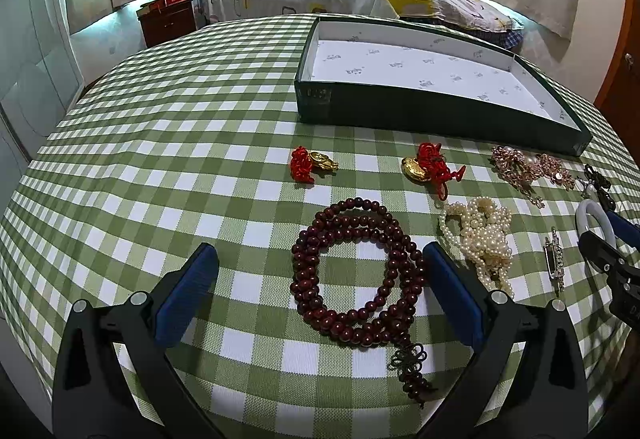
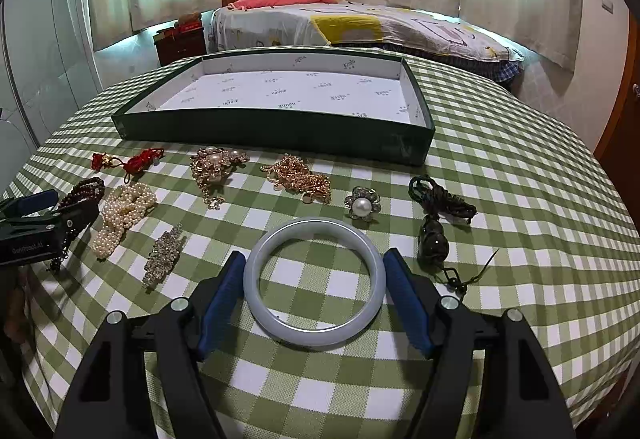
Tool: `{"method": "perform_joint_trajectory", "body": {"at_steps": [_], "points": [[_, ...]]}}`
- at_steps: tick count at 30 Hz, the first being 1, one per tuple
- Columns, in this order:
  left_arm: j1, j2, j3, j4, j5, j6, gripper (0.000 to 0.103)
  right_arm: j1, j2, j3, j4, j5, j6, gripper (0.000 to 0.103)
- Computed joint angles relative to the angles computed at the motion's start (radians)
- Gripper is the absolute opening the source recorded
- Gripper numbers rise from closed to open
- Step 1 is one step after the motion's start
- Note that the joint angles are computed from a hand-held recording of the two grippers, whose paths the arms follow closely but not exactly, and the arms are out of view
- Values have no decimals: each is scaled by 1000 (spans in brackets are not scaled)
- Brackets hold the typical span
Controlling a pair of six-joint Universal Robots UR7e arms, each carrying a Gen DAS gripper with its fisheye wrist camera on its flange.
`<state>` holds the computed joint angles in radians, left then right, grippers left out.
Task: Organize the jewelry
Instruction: 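Grasp the dark red bead mala with the left tool while the right tool grips the white jade bangle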
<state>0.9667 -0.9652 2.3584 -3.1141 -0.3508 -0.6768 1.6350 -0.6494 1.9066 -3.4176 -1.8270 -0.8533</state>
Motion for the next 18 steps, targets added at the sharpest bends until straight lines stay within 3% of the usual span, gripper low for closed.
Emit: {"method": "perform_joint_trajectory", "body": {"at_steps": [2,4,8,11,13,18], "points": [[-6,0,9,-14,1,6,94,1,1,0,-1,0,2,69],[-17,6,18,-48,1,31,78,1,0,-1,2,0,4,69],[-29,17,29,-109,-7,80,59,1,-2,1,1,0,4,69],[-33,21,39,-168,-17,110,37,0,-3,4,-5,3,4,69],[-28,26,52,-279,-65,180,18,-1,-5,8,-10,8,5,69],[-30,26,60,-302,-75,183,14,-4,-15,23,-25,18,7,69]]}}
